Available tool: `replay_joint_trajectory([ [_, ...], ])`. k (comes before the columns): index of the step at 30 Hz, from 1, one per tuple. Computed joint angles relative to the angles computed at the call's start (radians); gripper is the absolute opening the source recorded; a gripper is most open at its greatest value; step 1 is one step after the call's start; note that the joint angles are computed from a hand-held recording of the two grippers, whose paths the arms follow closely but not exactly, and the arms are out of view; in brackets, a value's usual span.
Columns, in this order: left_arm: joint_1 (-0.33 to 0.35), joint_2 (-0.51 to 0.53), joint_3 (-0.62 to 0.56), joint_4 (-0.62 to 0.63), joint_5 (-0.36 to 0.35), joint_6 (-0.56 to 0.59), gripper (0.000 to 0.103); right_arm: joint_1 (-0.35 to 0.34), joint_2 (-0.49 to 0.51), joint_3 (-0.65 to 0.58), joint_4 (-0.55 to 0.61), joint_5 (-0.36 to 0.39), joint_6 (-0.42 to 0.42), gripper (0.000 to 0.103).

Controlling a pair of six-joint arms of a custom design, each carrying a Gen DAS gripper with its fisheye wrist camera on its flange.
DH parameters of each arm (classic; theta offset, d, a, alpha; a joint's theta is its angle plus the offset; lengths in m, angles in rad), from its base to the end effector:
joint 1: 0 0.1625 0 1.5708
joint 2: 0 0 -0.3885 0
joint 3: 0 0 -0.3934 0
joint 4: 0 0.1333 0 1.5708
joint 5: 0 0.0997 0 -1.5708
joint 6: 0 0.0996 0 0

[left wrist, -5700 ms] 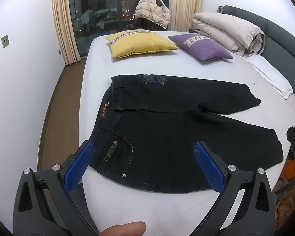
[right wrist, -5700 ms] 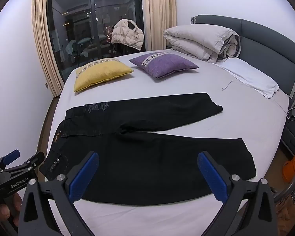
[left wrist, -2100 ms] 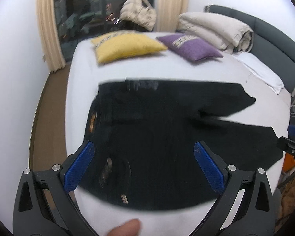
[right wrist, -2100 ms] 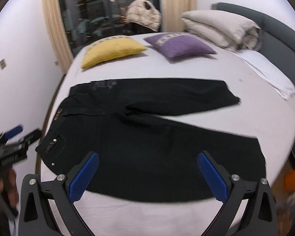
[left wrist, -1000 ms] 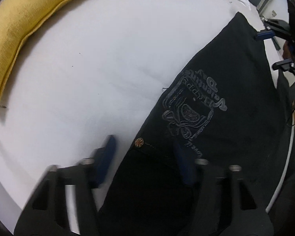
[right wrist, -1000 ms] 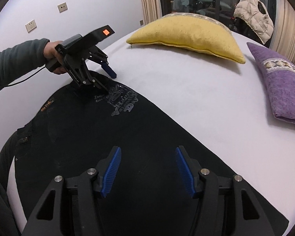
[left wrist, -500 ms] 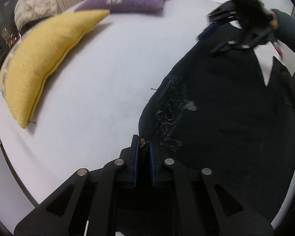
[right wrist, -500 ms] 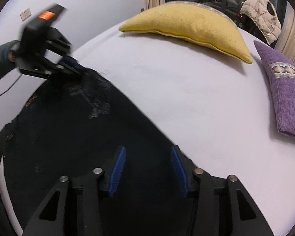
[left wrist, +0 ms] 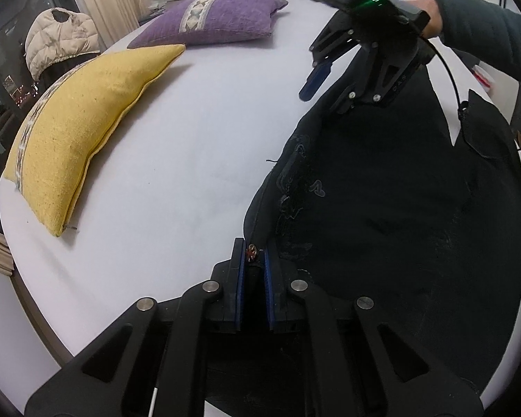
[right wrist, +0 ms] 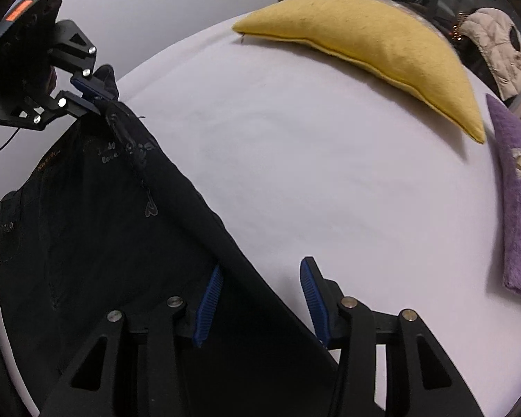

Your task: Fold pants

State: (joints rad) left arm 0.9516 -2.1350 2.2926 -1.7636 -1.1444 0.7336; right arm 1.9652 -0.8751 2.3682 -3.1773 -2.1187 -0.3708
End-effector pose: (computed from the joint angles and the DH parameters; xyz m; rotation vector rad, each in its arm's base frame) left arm -0.0225 -0.3322 0.3419 1.6908 2.1229 -0.0141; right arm 0.2243 -0.3271 -0.0047 0.9290 -2.4191 0.1556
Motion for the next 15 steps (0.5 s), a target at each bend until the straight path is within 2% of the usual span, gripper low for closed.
replay_joint_trajectory([
  [3,-0.002,-0.011,0.005,0.006,-0.002,-0.007,0.008,-0.007,-0.004,-0.018,0.065,0.013,0.013,0.022],
  [5,0.001,-0.008,0.010,-0.006,0.002,-0.001,0.008,0.000,-0.008,-0.020,0.090,0.010,0.009,0.009],
  [10,-0.004,-0.012,0.018,-0.023,0.012,-0.014,0.008,0.036,-0.029,-0.004,0.094,-0.011,0.023,0.005],
  [12,-0.011,-0.016,0.021,-0.027,0.013,-0.025,0.008,0.058,-0.030,0.005,0.068,-0.045,0.038,0.004],
  [15,-0.024,-0.028,0.029,-0.031,0.016,-0.042,0.008,0.087,-0.034,0.027,0.025,-0.068,0.092,0.003],
])
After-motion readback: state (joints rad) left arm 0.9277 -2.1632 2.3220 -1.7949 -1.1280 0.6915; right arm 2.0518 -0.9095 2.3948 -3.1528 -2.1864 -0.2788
